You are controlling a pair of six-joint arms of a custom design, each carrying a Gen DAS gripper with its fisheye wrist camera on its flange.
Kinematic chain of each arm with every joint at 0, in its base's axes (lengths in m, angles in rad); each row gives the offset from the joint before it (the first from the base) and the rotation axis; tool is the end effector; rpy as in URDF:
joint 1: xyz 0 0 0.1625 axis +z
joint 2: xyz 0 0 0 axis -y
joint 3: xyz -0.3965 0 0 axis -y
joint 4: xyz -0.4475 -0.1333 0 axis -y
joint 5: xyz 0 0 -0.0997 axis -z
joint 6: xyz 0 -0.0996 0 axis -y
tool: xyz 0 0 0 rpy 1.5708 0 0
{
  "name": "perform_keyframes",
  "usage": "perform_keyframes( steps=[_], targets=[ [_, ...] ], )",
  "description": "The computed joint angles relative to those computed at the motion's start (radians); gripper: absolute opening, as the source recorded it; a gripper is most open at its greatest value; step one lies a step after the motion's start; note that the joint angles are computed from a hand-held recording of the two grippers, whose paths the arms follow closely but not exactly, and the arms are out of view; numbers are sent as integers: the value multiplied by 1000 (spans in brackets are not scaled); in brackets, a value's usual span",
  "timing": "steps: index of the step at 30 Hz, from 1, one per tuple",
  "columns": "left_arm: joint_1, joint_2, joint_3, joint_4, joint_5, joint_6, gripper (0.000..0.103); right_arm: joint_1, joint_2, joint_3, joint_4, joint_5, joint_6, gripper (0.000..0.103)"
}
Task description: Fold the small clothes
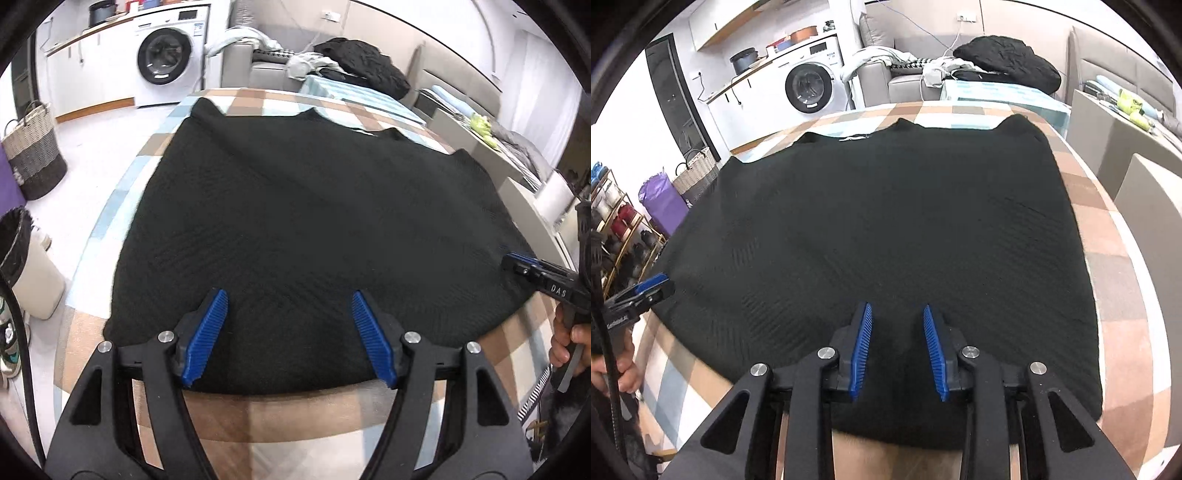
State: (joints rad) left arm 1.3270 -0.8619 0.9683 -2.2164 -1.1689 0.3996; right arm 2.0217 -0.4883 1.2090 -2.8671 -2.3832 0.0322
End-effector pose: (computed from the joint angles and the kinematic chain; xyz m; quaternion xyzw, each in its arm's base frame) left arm -0.0346 -0.8526 0.3885 0.2482 0.9128 -0.2452 0.2121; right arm 0.4067 -0.7000 0.0500 0.0734 -0.8849 0.3438 0.3055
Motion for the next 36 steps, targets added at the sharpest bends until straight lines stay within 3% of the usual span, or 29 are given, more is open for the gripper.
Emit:
perform_keyframes(
  steps=[6,10,13,16,18,20,22,26,29,30,33,34,36],
  targets=[
    [-19,-24,53,43,-69,53,69,10,42,-53,81,142,-61,33],
    [-24,-26,69,56,-21,74,68,18,53,-54,101,120,-107,32],
    [-15,-34,66,70,-30,54,68,13,-7,29,67,48,-49,33],
    [-8,-44,73,65,-27,45,68,-2,-103,155,19,-31,67,33],
    [-4,-46,71,63,-25,37,68,-12,-163,229,-45,-35,126,33],
    [0,-52,73,65,-32,30,68,-15,-201,285,-159,-28,134,34],
    [1,-51,72,61,-32,25,68,-8,-191,284,-237,-111,126,40],
    [-1,-50,76,53,-26,23,68,-42,-216,310,-231,-31,202,41],
    [-1,-50,76,52,-27,19,68,-55,-197,286,-193,-27,239,39],
    [-1,-50,77,51,-26,14,68,-49,-194,295,-233,-26,222,26],
    [-1,-50,74,51,-26,4,68,-18,-150,262,-392,-37,61,16],
    [-1,-50,74,49,-23,1,68,-9,-142,254,-410,-46,31,15],
    [0,-48,69,46,-20,-8,68,-6,-136,231,-336,-88,44,15]
  ],
)
